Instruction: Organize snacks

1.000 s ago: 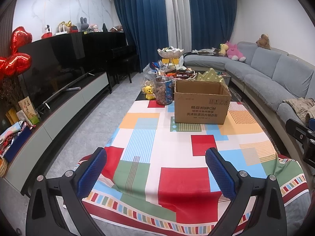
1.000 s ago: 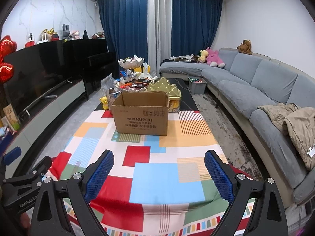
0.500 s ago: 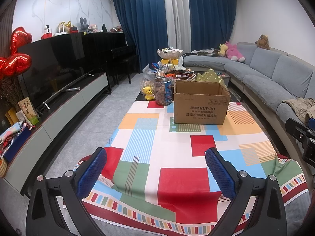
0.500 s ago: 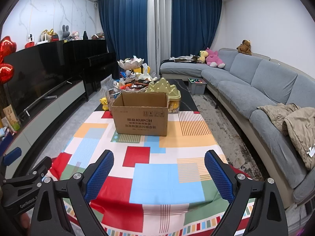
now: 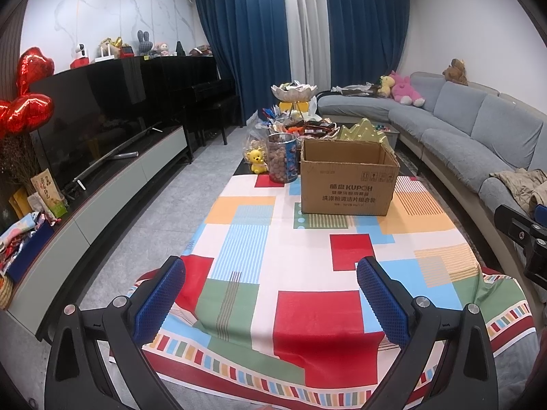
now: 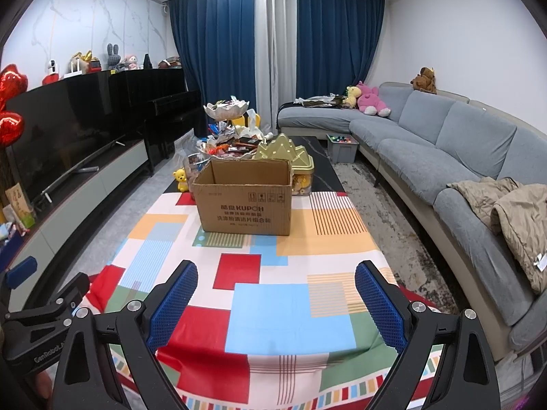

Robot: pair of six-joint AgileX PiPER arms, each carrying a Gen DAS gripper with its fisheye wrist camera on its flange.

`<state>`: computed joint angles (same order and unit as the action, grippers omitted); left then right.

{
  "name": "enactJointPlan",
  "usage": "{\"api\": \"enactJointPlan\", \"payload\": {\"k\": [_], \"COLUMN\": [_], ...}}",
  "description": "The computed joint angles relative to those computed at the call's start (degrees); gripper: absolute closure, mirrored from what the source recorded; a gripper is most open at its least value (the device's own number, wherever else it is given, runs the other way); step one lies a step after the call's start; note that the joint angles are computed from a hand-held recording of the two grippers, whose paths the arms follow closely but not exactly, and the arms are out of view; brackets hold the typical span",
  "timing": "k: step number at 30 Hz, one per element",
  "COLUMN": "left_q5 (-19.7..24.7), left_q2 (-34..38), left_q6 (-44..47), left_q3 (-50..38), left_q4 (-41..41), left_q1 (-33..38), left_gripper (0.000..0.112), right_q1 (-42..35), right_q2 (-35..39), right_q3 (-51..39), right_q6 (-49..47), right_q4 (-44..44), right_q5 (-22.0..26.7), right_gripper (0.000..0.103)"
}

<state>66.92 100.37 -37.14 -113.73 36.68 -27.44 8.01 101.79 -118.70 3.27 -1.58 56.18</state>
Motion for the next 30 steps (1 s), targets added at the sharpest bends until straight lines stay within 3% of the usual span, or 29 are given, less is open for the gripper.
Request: {"api": "enactJointPlan", "payload": {"k": [30], "left_q5": [-0.69], "left_q2": [0.31], "left_q6": [0.62], "left_q3": [0.25], "left_q4": [-1.19], "left_q1": [0.65], "left_gripper": [0.01], "right_q1": [0.39], "right_q2": [-0.02], "right_q3": [0.45], "right_q6": [0.82], "right_q4": [-0.24], "right_q5": [0.17], "right_gripper": [0.009]}}
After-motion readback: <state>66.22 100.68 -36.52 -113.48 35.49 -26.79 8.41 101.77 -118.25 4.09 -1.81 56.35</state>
